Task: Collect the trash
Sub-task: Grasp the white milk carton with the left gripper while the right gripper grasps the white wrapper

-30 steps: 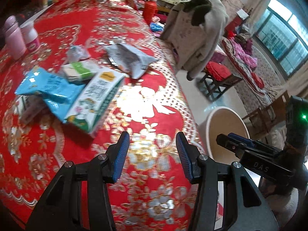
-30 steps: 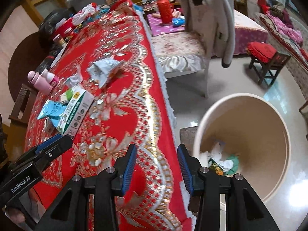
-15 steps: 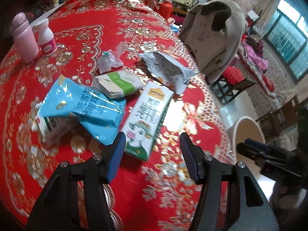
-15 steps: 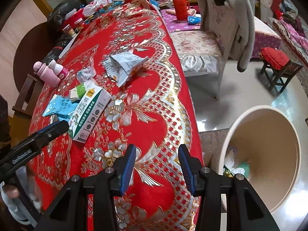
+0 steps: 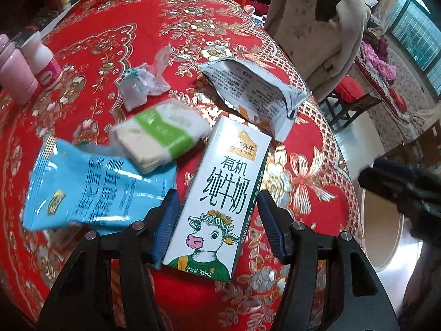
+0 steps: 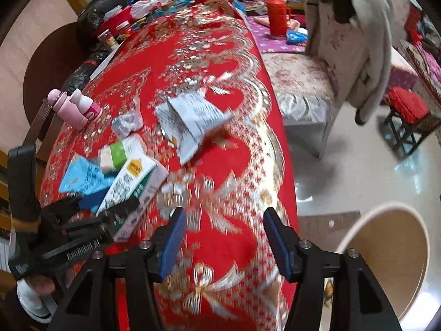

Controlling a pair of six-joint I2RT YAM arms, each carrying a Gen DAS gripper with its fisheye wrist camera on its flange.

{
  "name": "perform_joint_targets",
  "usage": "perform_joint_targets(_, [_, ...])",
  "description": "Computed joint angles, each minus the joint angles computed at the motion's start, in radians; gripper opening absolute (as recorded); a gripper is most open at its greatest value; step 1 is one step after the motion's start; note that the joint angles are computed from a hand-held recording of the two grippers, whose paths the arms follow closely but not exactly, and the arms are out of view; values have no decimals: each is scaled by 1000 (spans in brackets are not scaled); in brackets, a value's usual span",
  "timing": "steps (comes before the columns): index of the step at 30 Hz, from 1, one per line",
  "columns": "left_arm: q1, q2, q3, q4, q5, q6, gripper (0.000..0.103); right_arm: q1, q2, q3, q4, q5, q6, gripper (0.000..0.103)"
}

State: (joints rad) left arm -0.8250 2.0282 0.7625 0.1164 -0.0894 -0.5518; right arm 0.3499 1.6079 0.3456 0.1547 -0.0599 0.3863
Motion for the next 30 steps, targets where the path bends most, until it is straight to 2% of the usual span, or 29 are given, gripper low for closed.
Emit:
perform_joint_targets(7, [39, 0, 3, 9, 64, 16, 56, -32, 199, 235, -34, -32, -103, 62])
perform_joint_targets(13, [67, -47, -74, 54, 113, -37, 56, -11, 413, 468, -83, -28, -191, 63])
perform_joint_targets(17, [67, -49, -70, 35, 124, -47, 57, 16, 549, 603, -134, 3, -254, 63])
perform_joint_targets(21, [90, -33, -61, 47, 158, -70, 57, 12, 567, 598, -91, 4, -254, 62])
perform_joint_targets(22, [90, -24, -56, 51, 161, -75, 57, 6, 559, 584, -79, 3, -244, 59])
perform_joint_targets(23, [87, -21, -53, 54, 156, -76, 57, 1, 548, 570, -70, 0, -238, 48])
perform_joint_targets(24, [75, -22, -52, 54, 139, -78, 57, -8, 531, 546, -54, -7, -231, 43])
perform_joint_targets(27, [46, -23, -53, 59, 102, -78, 56, -20, 483, 487, -25, -24, -215, 35])
perform_joint_targets(28, [45, -24, -59, 69, 111, -80, 56, -22, 459, 457, -14, -20, -207, 23])
perform_joint_targets(30, [38, -42, -86, 90, 116, -97, 56, -26, 412, 399, 17, -26, -191, 18])
